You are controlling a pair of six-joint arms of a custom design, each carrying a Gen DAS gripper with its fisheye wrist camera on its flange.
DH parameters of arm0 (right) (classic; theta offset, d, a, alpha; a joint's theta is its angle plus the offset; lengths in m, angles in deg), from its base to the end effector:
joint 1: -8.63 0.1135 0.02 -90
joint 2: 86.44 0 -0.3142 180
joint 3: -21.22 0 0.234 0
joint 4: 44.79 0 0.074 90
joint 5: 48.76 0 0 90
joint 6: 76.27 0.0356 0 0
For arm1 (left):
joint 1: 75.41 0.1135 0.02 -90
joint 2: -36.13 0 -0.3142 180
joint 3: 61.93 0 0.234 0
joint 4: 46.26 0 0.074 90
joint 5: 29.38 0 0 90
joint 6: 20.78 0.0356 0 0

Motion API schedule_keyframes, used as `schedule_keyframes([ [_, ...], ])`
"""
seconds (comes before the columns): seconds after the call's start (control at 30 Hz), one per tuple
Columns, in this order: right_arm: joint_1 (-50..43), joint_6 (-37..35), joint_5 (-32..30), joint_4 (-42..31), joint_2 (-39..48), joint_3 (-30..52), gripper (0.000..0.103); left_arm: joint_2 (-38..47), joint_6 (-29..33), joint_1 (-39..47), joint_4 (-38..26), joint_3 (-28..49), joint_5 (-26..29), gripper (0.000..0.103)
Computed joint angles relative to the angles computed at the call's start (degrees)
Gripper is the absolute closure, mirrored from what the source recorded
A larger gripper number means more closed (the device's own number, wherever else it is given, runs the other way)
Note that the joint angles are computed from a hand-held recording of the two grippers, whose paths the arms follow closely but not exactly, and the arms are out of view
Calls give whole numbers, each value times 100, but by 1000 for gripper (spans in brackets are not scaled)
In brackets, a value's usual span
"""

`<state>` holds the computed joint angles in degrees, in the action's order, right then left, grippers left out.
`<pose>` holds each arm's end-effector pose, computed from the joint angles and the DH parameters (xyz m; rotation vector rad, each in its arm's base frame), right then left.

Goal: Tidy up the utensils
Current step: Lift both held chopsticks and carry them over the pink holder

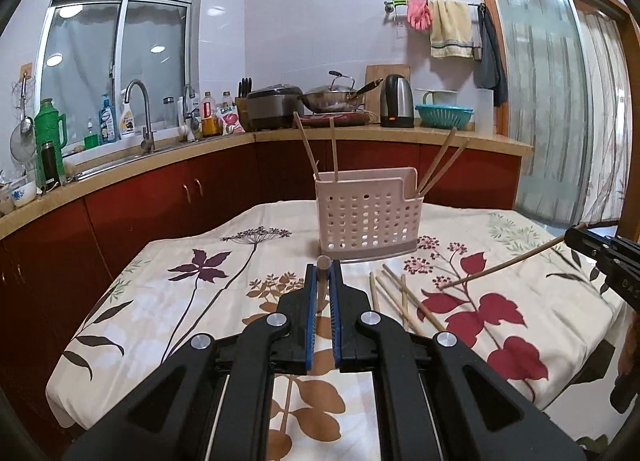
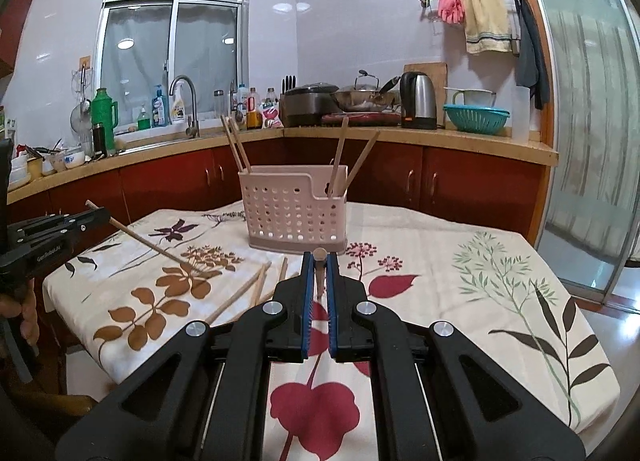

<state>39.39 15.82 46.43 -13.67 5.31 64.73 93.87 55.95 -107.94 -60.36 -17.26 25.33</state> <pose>0.2509 0.1456 0.2208 -0.4043 1.8360 0.3106 0.1560 -0.0751 0.2792 -0.0465 1.9537 0.1062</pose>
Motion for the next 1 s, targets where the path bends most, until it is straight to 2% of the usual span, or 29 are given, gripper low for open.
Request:
schedule_keyframes([
  [0.3,-5,-46,-102,-289,-10,419,97,75,117,540,108,184,574,96],
  [1.0,-55,-85,-364,-730,315,1313,97,497,515,1492,617,480,1495,96],
])
